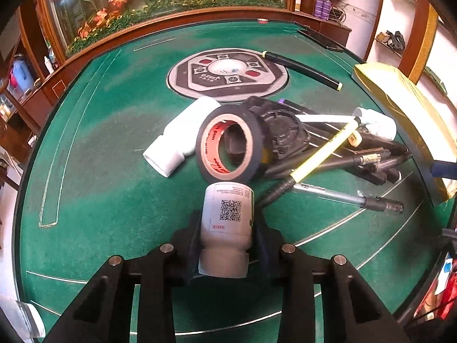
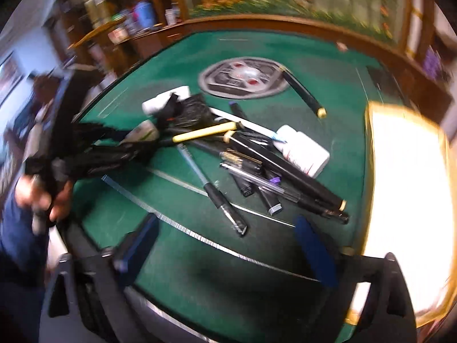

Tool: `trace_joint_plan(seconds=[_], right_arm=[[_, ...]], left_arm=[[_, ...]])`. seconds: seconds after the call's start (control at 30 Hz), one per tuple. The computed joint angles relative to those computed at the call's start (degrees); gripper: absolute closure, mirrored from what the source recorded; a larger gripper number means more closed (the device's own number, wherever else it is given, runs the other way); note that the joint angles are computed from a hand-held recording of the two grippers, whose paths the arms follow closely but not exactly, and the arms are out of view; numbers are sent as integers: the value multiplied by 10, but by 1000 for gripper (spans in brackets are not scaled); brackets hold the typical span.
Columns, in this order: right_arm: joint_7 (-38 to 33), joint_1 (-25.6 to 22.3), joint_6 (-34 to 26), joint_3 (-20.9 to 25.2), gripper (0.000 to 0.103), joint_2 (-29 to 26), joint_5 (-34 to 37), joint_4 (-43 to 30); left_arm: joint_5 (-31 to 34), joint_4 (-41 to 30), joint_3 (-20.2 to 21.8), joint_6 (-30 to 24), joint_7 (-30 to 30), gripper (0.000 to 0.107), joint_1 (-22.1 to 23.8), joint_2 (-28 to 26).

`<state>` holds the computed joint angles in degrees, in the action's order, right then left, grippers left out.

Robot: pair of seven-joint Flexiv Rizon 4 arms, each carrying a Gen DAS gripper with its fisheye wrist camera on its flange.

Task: Organize rigid objects
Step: 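Grasp the white QR-code bottle with the left gripper, then grasp the clear ballpoint pen with the right gripper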

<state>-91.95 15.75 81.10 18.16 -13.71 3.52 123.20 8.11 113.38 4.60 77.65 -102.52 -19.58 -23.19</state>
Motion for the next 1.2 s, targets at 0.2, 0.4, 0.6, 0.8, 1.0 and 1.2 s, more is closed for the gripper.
trace_joint_plan(seconds=[0.2,0.4,0.6,0.8,1.0,1.2], right_arm=[[-110,-31,-75,30,69,-4,54,-30],[-133,7,-90,12,74,-47,50,-69],[-94,31,-85,-16,83,-82,-4,-96],[-61,41,-66,-28,83,-82,-55,-81],[-63,20,-77,-7,82,-98,-52,-104],[-38,39,-76,-26,81,-101,-86,-102]], left_arm=[[-29,26,-28,33,33,70,26,4],[-21,18,-4,33,30,68,4,-1],[-29,20,-1,53,32,69,2,-7],[-26,18,9,52,28,71,-10,-7],[-18,16,17,51,23,71,-15,-7],[-19,18,13,54,22,71,-12,-7]])
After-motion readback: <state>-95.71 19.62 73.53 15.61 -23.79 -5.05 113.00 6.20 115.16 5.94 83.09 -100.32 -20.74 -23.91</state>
